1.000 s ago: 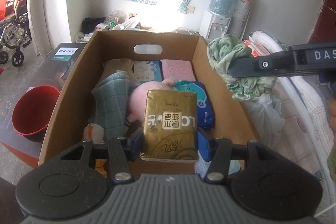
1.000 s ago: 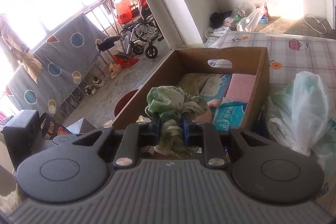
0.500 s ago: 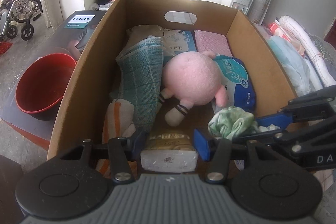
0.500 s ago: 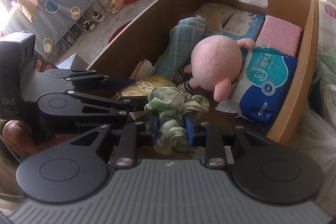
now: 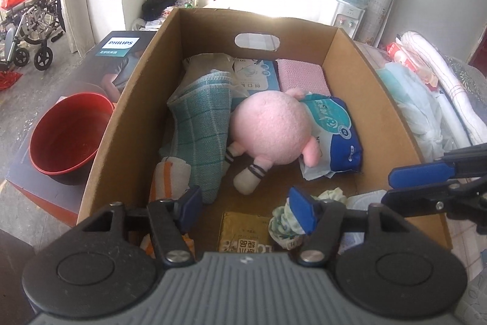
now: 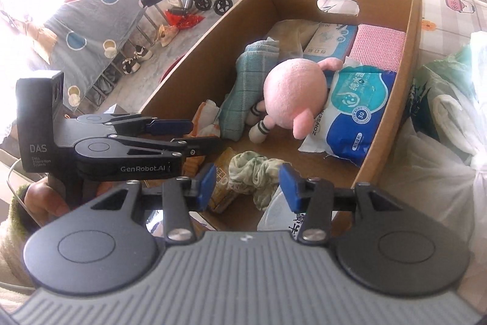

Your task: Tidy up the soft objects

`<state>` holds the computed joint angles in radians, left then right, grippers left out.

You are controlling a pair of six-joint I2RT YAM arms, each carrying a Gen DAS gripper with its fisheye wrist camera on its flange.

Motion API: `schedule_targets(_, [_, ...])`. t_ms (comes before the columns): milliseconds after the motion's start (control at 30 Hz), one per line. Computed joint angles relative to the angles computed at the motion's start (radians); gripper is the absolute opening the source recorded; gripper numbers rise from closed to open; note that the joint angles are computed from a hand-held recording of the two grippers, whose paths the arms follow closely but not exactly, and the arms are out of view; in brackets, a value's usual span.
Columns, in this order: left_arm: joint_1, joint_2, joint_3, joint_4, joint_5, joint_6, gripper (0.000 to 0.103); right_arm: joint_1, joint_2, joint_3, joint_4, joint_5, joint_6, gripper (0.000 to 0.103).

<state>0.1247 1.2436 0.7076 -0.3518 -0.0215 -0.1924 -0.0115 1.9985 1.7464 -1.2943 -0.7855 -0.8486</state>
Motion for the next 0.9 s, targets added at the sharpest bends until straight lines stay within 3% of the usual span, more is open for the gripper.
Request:
schedule_targets(67, [-0.029,-0.047,-0.016,0.009,-0.018,-0.014,0.076,-0.035,-0.012,-0.013,-0.002,-0.049,0.006,0.05])
schedule_targets(133, [-0.062,-0.094,-0.03,0.019,-0.034,-0.03,0.089,-0.08,-0.038,-0.051,0.016,-0.115,0.016,0.054])
schedule_targets(267, [-0.157,-0.191,-0.056,0.035,-0.095,-0.071,0.097,-0.18,-0.136,-0.182,0.125,-0.233,0.056,0.084])
schedule_targets(300, [-0.198,-0.213,-0.058,0.036,-0.127,-0.091,0.102,-0.212,-0.174,-0.23,0.166,-0.258,0.058,0.088])
schedule_targets(400, [-0.303,-0.255,-0.061,0.034,-0.221,-0.148,0.103,-0.289,-0.261,-0.335,0.259,-0.282,0.069,0.1])
schedule_targets(533, [-0.461,-0.257,-0.048,0.005,-0.347,-0.244,0.103,-0.393,-0.336,-0.433,0.324,-0.278,0.051,0.102])
schedule_targets(733, [-0.694,-0.15,0.0,-0.1,-0.619,-0.426,0.103,-0.51,-0.376,-0.512,0.375,-0.246,0.028,0.102])
schedule_targets(800, [-0.719,-0.115,0.021,-0.152,-0.634,-0.468,0.103,-0.527,-0.385,-0.542,0.419,-0.209,0.043,0.102])
schedule_targets(900, [-0.704,-0.103,0.02,-0.178,-0.542,-0.489,0.103,-0.532,-0.412,-0.602,0.497,-0.138,0.064,0.102])
